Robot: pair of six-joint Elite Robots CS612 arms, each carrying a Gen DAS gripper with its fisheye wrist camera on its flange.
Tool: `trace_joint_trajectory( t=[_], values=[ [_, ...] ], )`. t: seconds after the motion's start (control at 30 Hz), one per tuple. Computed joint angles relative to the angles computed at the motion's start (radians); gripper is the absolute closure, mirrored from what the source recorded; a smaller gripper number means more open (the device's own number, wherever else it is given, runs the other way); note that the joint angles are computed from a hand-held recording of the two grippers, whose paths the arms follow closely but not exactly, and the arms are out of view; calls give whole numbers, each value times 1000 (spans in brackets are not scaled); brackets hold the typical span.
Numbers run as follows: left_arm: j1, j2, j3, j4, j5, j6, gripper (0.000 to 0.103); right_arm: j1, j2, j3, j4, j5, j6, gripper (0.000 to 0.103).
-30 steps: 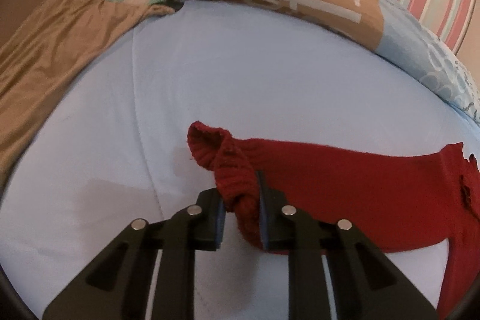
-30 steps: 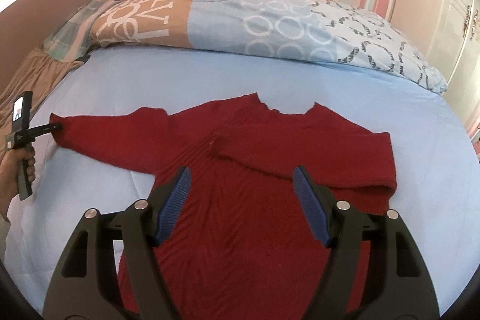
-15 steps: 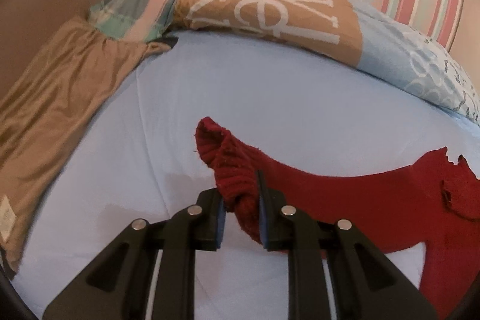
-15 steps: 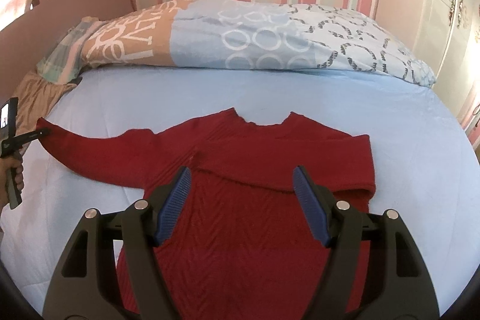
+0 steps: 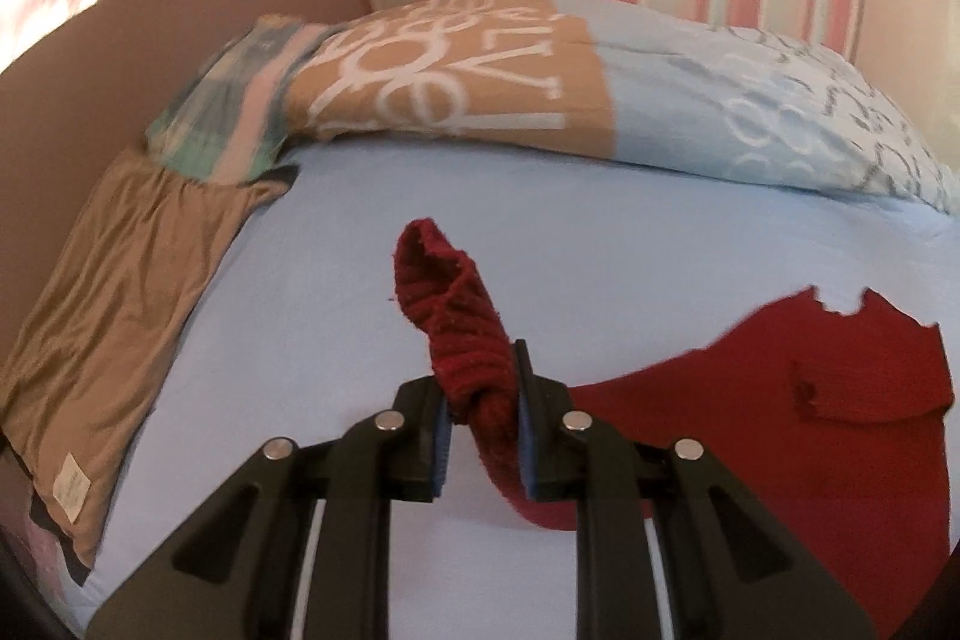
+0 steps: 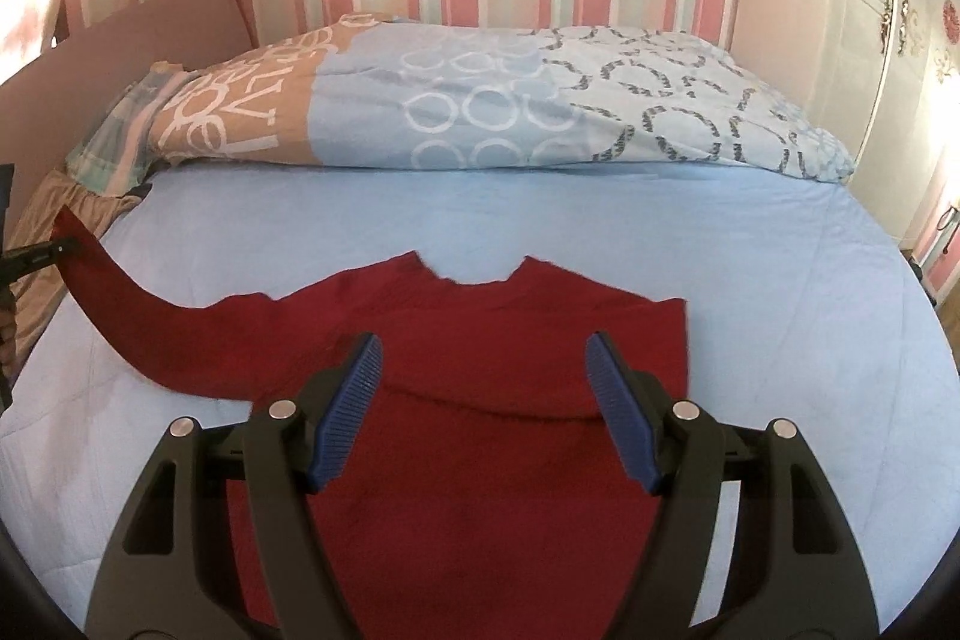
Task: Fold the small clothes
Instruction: 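Lift the cuff with the left tool, lay the sleeve across the body, release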
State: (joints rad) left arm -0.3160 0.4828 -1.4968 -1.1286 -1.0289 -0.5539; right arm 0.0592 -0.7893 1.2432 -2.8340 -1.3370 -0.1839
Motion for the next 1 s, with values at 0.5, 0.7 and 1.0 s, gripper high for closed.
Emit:
trace_joint_trajectory(
  t=[0.5,0.7,1.0],
  values=[
    [-132,-199,412,-188,-10,20,85,-95,33,-53,61,60,-11,31],
    [-176,-267,616,-311,-34,33,85,-135,74,-118,114,65,-19,31],
    [-222,-415,1030,-511,-87,21,85,-169,185,-286,196,28,-52,32]
  ],
)
